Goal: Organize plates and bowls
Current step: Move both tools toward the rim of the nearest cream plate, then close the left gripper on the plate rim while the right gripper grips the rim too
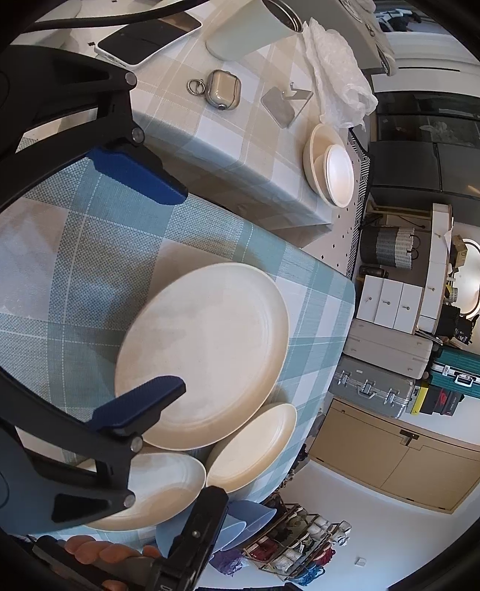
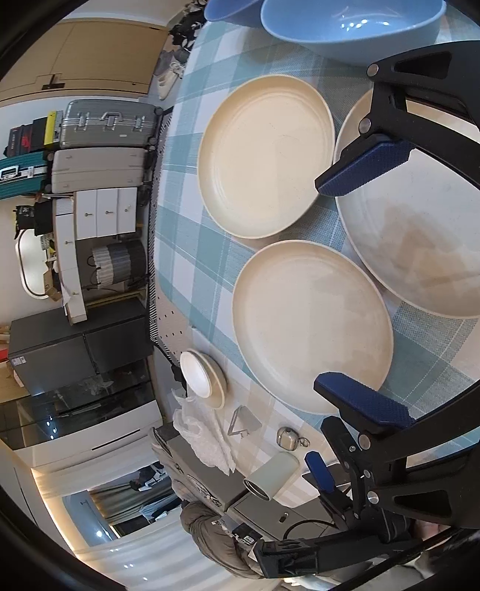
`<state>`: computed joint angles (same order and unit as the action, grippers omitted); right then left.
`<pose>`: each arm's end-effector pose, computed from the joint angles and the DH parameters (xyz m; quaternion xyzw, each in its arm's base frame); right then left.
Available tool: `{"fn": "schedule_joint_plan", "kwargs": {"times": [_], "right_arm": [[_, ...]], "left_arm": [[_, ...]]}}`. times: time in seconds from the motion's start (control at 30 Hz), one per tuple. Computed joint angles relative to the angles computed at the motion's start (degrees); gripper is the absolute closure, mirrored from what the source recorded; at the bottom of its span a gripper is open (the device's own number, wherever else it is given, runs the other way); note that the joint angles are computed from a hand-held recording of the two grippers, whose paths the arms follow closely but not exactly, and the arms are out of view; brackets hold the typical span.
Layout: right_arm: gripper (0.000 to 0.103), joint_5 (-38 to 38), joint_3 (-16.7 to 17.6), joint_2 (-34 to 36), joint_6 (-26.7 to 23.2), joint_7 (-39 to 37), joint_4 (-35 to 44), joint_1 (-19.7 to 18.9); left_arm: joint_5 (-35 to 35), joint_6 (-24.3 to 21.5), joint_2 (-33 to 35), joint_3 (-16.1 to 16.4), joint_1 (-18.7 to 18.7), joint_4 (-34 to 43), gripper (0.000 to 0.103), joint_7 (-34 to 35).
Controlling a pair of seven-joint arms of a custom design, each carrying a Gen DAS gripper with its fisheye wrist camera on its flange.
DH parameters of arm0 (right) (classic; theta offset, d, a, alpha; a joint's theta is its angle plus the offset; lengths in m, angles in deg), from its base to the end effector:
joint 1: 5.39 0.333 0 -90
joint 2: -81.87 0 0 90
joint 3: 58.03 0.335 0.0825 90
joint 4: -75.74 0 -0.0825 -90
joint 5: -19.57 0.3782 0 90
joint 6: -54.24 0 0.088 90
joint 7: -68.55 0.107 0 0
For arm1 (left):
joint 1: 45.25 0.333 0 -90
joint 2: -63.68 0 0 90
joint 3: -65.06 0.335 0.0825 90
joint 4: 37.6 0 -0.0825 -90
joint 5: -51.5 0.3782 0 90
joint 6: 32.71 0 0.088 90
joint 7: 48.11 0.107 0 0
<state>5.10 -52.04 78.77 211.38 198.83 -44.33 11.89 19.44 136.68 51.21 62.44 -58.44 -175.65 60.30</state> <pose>0.5234 0.2371 0.5476 -0.6289 0.6935 -0.1639 0.3110 0.4861 -0.1020 0.5006 -0.6221 0.6804 -0.3525 0.1607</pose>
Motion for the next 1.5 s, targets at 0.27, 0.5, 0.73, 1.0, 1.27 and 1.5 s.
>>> {"fn": "schedule_joint_plan", "kwargs": {"times": [0.27, 0.5, 0.73, 1.0, 1.27, 1.5], "right_arm": [[0.015, 5.4, -0.8, 3.7, -1.4, -4.3, 2.2, 0.4], [0.027, 8.1, -1.3, 6.8, -2.1, -5.9, 3.9, 0.7], [0.047, 6.5, -2.3, 9.1, -2.9, -3.8, 5.3, 1.2], [0.052, 6.0, -2.6, 10.3, -4.3, -3.2, 6.7, 1.4], [0.076, 4.1, -3.1, 11.3, -5.6, -1.5, 7.4, 1.8], [0.087, 0.9, -3.3, 11.0, -6.3, 0.5, 7.4, 2.2]], "left_arm": [[-3.8, -1.5, 1.9, 0.8, -0.4, 1.5, 0.024, 2.9], [-5.3, -3.3, 3.8, -1.0, 1.4, 2.9, 0.037, 4.2], [-5.9, -4.4, 5.2, -2.2, 2.5, 3.8, 0.052, 4.3], [-8.1, -5.6, 6.1, -2.8, 3.2, 4.2, 0.07, 6.0], [-10.1, -4.6, 5.8, -3.4, 3.3, 4.0, 0.08, 8.1], [-9.2, -2.8, 5.5, -3.4, 3.0, 3.3, 0.081, 7.8]]}}
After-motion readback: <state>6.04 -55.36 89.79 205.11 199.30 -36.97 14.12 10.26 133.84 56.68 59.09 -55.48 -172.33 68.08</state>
